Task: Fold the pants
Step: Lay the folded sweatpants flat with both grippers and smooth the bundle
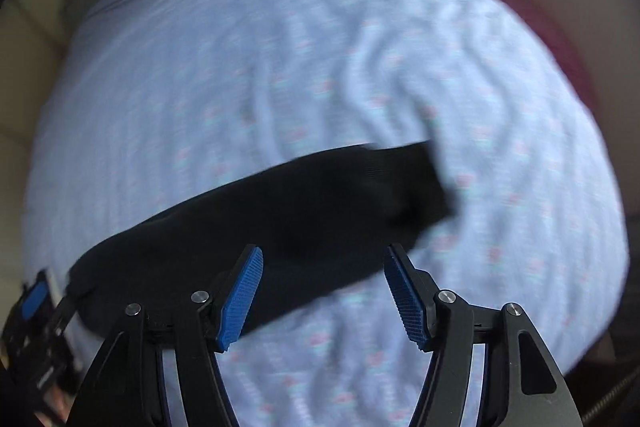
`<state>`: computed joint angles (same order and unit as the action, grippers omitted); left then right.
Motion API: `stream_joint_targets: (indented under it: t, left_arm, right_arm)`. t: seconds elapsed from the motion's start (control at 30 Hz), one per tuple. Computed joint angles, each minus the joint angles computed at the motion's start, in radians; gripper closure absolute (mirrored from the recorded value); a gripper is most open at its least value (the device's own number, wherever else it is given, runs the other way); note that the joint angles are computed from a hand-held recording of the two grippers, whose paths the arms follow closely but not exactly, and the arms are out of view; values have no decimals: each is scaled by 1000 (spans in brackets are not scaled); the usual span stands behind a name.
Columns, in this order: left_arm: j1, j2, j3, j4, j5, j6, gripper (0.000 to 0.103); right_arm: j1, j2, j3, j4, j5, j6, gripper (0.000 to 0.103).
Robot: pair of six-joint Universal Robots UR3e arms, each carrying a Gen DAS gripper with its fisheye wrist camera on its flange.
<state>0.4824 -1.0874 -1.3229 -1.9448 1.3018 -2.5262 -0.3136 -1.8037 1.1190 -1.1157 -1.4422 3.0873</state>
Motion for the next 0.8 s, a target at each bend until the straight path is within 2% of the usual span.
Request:
stream_joint_targets:
  t: [0.07, 0.13, 0.2, 0.27, 0.33, 0.4, 0.47, 0.53, 0.57, 0.6, 0.7, 0.8]
  left_arm:
    - [92, -44, 40, -49, -42, 114, 13]
    - [99, -129, 88, -67, -65, 196, 13]
    - [43, -243, 165, -92, -71, 249, 14]
    - [-31, -333, 218, -94, -72, 293, 14]
    - [-106, -413, 247, -85, -33, 316, 16]
    - [-163, -461, 237, -46, 27, 309, 29]
    - [-179, -494, 211, -27, 73, 306, 31]
    - [-172, -502, 165, -8, 113, 289, 41]
    - [-163, -508, 148, -8, 131, 280, 52]
    - [-148, -517, 144, -21, 135, 274, 69]
    - [-76, -525, 179, -103, 62, 271, 83]
    - [-14, -493, 175, -119, -13, 256, 83]
  right_arm:
    - [114, 29, 38, -69, 25, 71, 40]
    - [207, 60, 60, -144, 9, 138, 40]
    - [261, 103, 76, -195, -2, 181, 40]
    - [247, 105, 136, -254, 19, 177, 40]
    - [220, 99, 175, -278, 17, 159, 40]
    - [186, 97, 204, -294, 25, 152, 40]
    - [142, 87, 230, -300, 55, 142, 41]
    - [130, 96, 220, -288, 49, 150, 41]
    - [131, 102, 219, -292, 46, 148, 41]
    - [144, 114, 210, -293, 31, 150, 41]
    - [195, 148, 185, -310, -4, 142, 41]
    - [258, 199, 176, -364, -49, 131, 42]
